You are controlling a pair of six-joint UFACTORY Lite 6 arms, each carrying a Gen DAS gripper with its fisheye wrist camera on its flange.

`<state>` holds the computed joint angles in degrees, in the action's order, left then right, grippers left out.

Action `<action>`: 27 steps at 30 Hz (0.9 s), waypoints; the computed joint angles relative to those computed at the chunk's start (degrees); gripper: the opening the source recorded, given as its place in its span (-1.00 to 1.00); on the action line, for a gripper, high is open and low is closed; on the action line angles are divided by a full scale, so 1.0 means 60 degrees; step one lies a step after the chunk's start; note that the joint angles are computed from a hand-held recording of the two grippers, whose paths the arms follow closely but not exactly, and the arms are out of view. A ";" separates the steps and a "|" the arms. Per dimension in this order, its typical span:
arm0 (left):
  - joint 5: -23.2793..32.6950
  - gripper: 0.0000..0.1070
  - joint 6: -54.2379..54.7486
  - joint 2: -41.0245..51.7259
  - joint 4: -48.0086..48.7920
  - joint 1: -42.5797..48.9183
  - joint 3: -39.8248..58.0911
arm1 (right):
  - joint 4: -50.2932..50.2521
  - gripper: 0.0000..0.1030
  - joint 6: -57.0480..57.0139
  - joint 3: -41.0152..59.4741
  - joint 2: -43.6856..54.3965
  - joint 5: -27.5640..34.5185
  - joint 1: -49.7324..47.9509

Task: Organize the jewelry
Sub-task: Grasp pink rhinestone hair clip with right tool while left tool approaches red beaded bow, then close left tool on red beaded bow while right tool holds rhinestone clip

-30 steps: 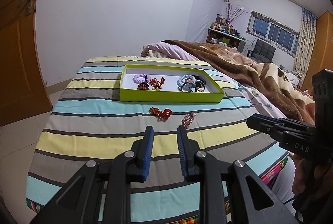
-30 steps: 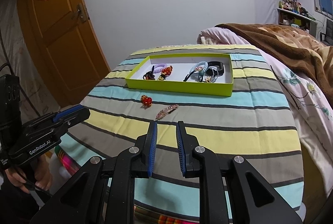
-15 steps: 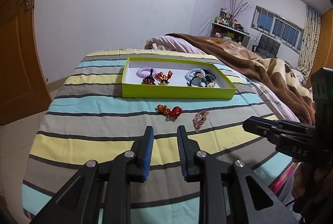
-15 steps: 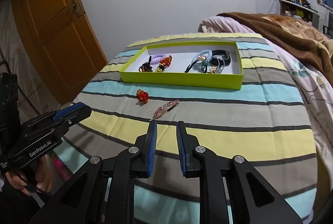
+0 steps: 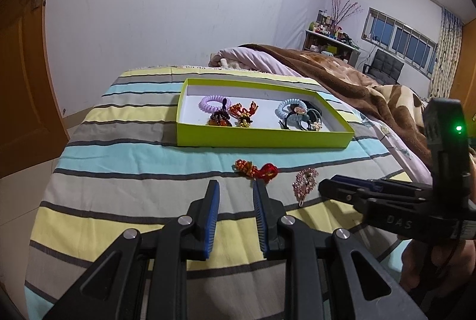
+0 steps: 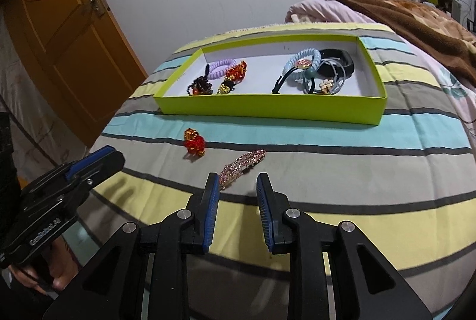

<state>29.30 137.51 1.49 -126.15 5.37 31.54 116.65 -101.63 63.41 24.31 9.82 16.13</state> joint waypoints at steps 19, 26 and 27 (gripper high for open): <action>0.0269 -0.55 -0.1093 0.1264 0.1016 0.0150 0.1193 | -0.8371 -0.65 0.8527 0.2206 0.1641 -0.0693 0.0298; 0.0122 -0.55 -0.1572 0.1714 0.1296 -0.0244 0.1685 | -0.5335 -0.67 0.5338 0.1616 0.1081 -0.0737 0.0027; 0.0088 -0.55 -0.1589 0.1759 0.1255 -0.0339 0.1741 | -0.4352 -0.67 0.4346 0.1445 0.0898 -0.0755 -0.0048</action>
